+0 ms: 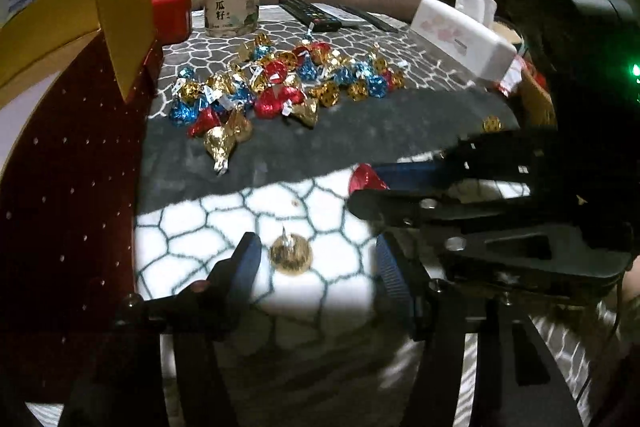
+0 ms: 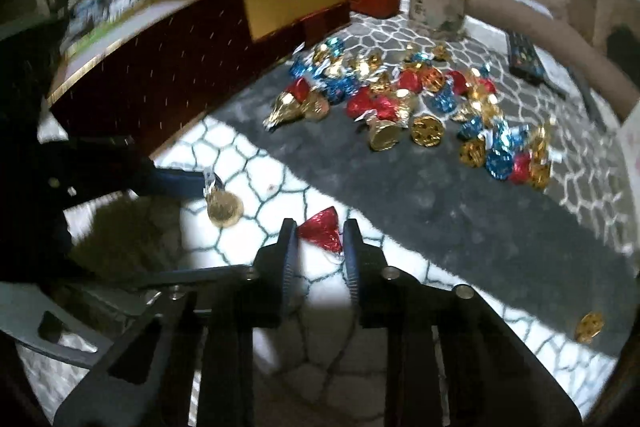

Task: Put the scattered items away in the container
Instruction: 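Drop the gold kiss into the shredded-paper box with left while right drops red kiss into white box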

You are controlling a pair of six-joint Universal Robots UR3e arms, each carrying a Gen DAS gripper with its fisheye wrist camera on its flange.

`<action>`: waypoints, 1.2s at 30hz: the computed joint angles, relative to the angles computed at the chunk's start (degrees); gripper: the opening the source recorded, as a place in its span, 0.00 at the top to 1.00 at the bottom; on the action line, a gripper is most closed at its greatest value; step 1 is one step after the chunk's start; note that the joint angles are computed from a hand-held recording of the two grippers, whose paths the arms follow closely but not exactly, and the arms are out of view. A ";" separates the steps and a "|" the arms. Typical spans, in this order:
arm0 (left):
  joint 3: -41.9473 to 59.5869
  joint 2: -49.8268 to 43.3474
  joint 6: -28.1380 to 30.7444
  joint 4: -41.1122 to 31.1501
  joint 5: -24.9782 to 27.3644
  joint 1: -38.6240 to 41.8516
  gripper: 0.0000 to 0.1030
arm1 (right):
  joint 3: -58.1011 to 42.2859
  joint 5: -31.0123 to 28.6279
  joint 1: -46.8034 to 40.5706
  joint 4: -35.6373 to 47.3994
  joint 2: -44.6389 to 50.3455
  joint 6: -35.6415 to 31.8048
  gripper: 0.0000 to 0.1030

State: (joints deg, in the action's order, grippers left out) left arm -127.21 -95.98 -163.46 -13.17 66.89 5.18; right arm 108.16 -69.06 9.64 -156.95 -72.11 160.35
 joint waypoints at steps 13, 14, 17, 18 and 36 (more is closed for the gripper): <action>-1.33 10.62 -1.12 -8.62 -5.39 4.30 0.80 | 7.97 8.68 -9.26 6.50 -15.52 2.62 0.81; -1.16 14.17 0.21 -12.10 -6.59 5.58 0.80 | 7.63 8.87 -9.00 7.74 -16.89 2.64 0.81; 2.01 25.93 6.03 -27.50 -12.49 12.83 0.80 | 4.54 9.88 -7.12 11.14 -19.55 3.93 0.80; 4.65 29.13 8.74 -34.23 -14.91 16.33 0.80 | 2.88 10.48 -6.25 11.83 -19.49 4.80 0.80; 52.63 -10.70 10.40 -40.63 -10.63 29.79 0.80 | -68.69 -1.63 23.82 29.66 30.23 17.37 0.80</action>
